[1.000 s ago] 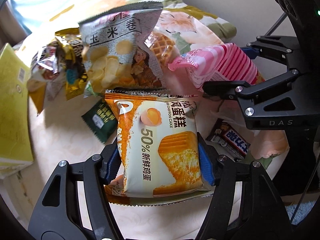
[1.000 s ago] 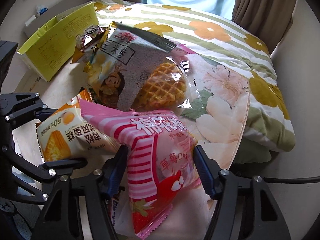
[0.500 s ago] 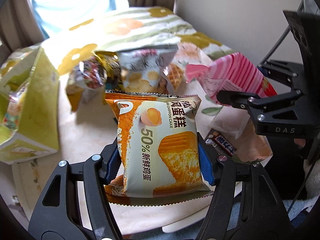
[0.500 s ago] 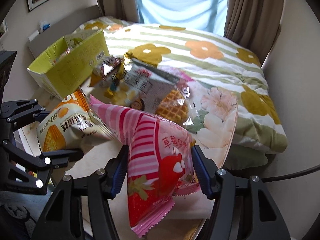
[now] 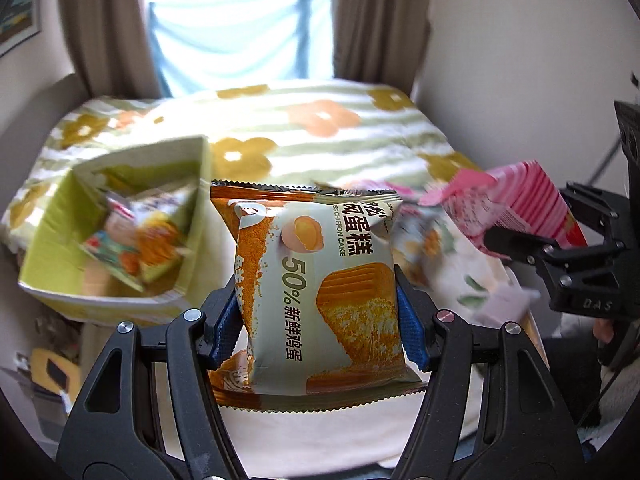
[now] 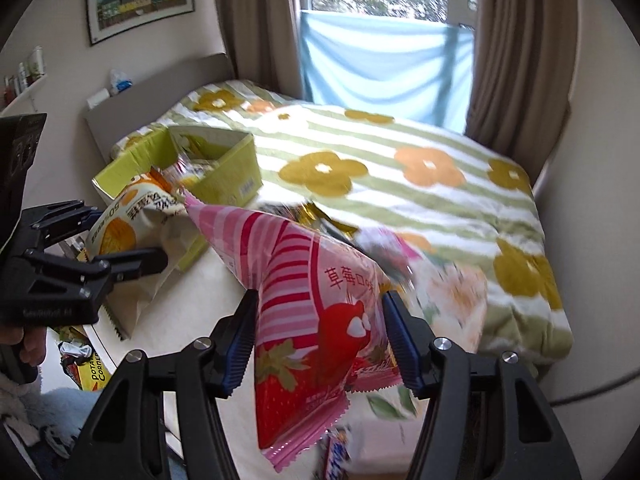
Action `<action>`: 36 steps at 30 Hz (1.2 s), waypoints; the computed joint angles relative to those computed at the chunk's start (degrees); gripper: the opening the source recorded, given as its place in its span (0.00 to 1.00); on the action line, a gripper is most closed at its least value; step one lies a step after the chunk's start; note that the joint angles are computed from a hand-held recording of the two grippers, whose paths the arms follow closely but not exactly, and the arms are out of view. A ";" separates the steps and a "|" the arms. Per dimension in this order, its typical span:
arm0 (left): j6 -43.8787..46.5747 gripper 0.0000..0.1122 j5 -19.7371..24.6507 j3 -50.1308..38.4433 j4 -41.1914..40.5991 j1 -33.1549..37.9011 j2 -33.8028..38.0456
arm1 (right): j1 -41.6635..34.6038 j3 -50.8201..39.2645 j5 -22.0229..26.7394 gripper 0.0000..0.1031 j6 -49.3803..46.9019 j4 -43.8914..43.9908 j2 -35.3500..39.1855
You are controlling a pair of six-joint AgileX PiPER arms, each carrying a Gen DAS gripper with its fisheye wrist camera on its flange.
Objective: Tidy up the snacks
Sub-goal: 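Carry both bags over the box and open both tools to drop them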
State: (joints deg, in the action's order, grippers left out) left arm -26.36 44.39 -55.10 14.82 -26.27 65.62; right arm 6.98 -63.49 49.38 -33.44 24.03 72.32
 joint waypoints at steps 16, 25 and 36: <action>58.06 0.56 7.90 -19.28 -37.53 53.88 15.57 | 28.78 -33.59 -2.59 0.55 27.97 -14.53 25.90; 68.72 0.56 13.86 -34.59 -40.83 64.62 33.07 | 36.82 -60.46 6.80 0.55 38.61 -19.57 46.10; 74.05 0.92 16.40 -44.55 -41.98 65.93 44.72 | 39.98 -79.28 18.82 0.55 50.52 -24.15 58.76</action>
